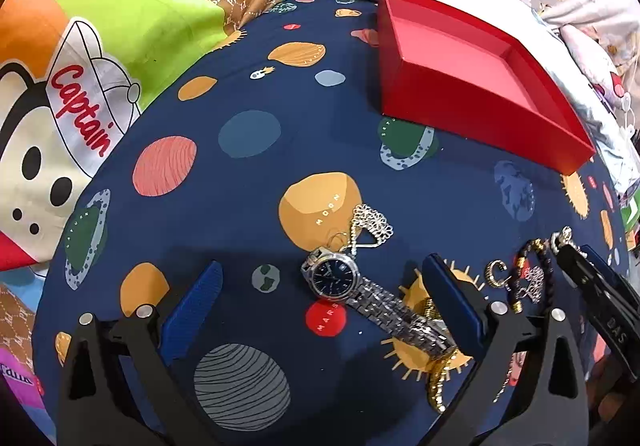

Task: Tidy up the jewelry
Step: 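Grasp the pearl bracelet with the right tool while the left tool grasps the silver watch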

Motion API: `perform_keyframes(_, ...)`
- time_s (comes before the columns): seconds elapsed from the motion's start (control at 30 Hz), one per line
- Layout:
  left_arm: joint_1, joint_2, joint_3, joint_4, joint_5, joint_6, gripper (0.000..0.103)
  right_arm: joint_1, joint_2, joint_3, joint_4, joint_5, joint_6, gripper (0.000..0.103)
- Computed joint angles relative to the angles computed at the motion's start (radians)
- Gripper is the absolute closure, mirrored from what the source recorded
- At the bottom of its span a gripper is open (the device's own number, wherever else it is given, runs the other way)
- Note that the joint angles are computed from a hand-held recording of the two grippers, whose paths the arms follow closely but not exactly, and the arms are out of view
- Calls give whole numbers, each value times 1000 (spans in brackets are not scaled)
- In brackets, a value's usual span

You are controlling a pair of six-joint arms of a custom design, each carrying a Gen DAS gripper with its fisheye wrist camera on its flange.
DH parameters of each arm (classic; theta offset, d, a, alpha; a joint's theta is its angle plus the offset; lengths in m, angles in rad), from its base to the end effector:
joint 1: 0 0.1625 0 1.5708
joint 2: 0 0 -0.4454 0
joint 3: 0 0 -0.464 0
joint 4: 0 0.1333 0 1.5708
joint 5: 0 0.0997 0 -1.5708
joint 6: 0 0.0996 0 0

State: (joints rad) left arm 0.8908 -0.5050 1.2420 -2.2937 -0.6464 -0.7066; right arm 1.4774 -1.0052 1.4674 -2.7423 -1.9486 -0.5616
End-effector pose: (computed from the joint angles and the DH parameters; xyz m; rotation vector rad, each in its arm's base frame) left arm -0.3578 -0.7809 0.0048 -0.0227 2.3217 -0.7266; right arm 0.0225 -0.7955 0.3263 0.4035 -2.4472 0.7153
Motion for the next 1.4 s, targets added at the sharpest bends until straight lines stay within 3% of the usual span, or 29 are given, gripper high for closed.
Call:
perform_keyframes(0.1, -7, 0, 12, 11, 37, 13, 16, 4, -19, 40, -25, -20, -2, 62)
perform_keyframes(0.23, -15, -11, 38, 6, 72, 6, 27, 2, -41, 78, -48, -15, 13, 66)
perform_keyframes(0.37, -18, -21, 61, -19, 98, 10, 47, 0, -56, 98, -50, -4, 40, 66)
perform_keyframes(0.5, -16, -34, 75, -56, 76, 53, 73, -2, -70, 114, -39, 9, 63, 66)
perform_keyframes(0.63, -12, -44, 80, -67, 40, 76, 71, 4, -66, 117, -57, -8, 46, 65)
perform_keyframes(0.67, -12, -47, 83, -67, 30, 74, 67, 5, -63, 112, -59, -12, 47, 63)
perform_keyframes(0.73, -14, -55, 90, -56, 20, 54, 45, 6, -56, 102, -70, -17, 51, 48)
perform_keyframes(0.77, -16, -57, 95, -52, 22, 41, 33, 6, -53, 97, -79, -18, 48, 46)
perform_keyframes(0.8, -20, -61, 104, -55, 30, 31, 30, 6, -50, 93, -89, -18, 45, 43)
perform_keyframes(0.9, -19, -61, 111, -64, 16, 33, 31, 6, -36, 67, -80, -10, 42, 43)
perform_keyframes(0.97, -20, -58, 111, -78, 13, 37, 40, 6, -24, 50, -64, -4, 42, 44)
perform_keyframes(1.0, -20, -56, 109, -80, 11, 39, 44, 6, -17, 41, -52, -8, 41, 52)
perform_keyframes(1.03, -20, -54, 107, -83, 8, 40, 45, 6, -14, 37, -44, -10, 42, 71)
perform_keyframes(1.1, -20, -52, 105, -97, -3, 51, 48, 7, -13, 39, -34, -15, 45, 88)
perform_keyframes(1.4, -8, -9, 62, -188, -2, 196, 50, -3, -63, 102, -30, 10, 93, 90)
